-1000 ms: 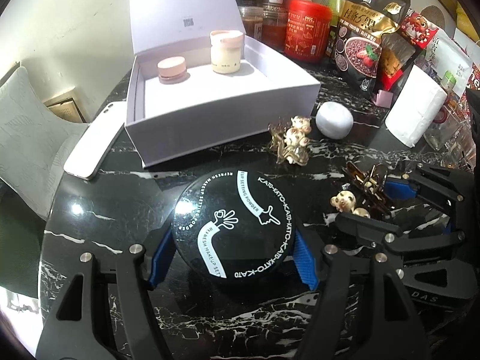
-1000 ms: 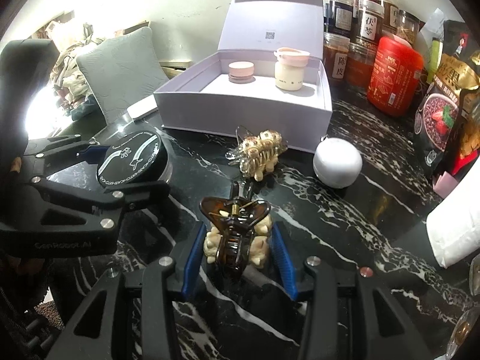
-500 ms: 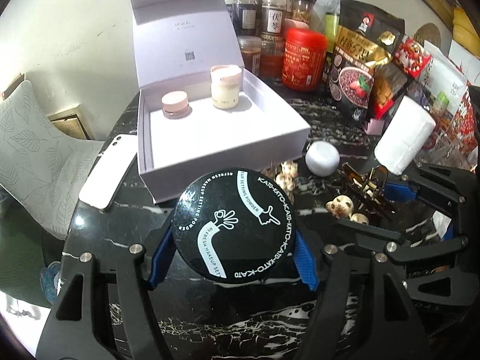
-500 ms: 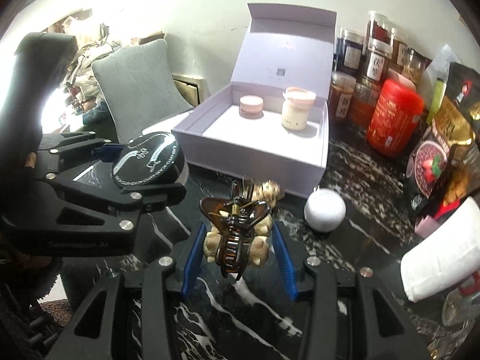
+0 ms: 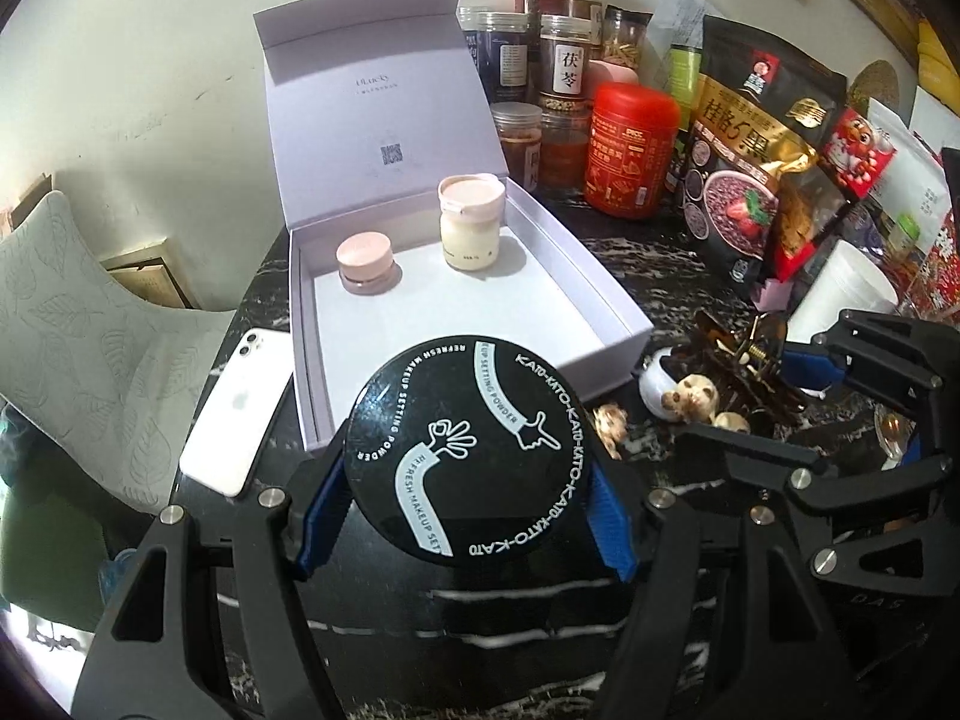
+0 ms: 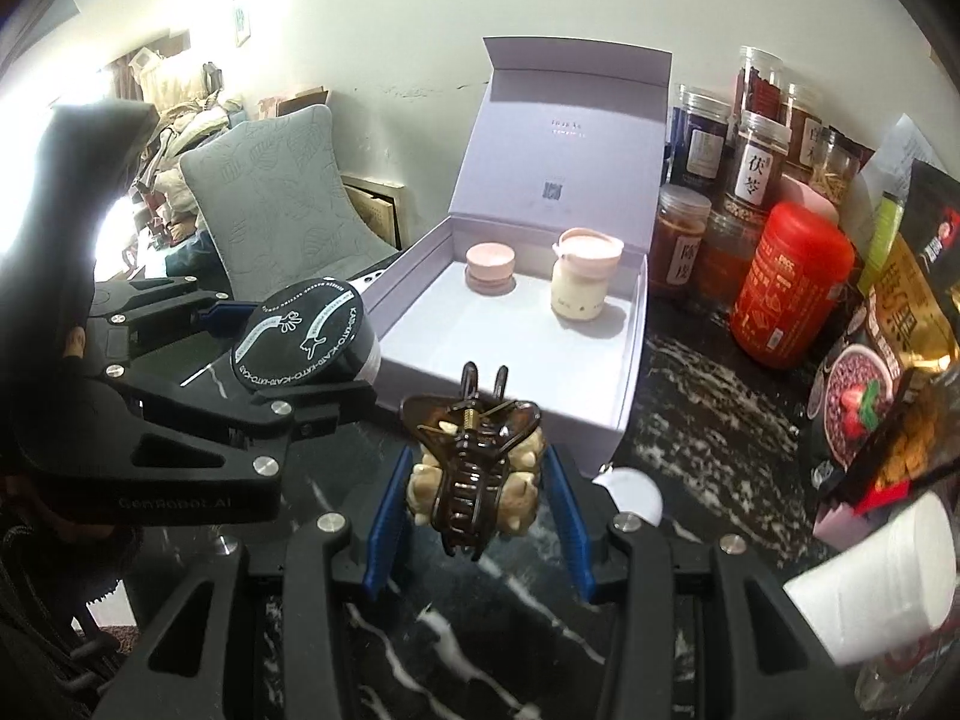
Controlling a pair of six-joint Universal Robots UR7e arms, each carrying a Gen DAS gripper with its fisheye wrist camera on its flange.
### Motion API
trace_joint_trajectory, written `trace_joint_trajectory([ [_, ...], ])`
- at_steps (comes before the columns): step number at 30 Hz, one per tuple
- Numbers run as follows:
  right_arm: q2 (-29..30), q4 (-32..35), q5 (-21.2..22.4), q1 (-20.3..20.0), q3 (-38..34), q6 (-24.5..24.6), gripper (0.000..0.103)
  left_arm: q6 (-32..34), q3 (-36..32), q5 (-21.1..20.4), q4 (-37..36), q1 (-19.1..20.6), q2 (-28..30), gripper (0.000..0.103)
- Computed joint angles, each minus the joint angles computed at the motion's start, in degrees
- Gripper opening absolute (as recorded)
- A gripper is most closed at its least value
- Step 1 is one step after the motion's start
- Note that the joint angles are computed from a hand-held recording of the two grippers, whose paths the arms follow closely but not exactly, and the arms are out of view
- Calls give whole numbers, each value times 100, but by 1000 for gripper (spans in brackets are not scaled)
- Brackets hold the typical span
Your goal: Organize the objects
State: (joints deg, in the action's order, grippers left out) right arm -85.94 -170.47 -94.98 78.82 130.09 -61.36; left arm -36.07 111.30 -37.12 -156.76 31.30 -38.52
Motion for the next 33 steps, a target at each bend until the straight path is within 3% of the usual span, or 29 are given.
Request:
trace_joint_trajectory([
  [33, 2219, 386, -411, 291, -2132, 286, 46, 1267, -1364, -213, -136, 1397, 623, 67],
])
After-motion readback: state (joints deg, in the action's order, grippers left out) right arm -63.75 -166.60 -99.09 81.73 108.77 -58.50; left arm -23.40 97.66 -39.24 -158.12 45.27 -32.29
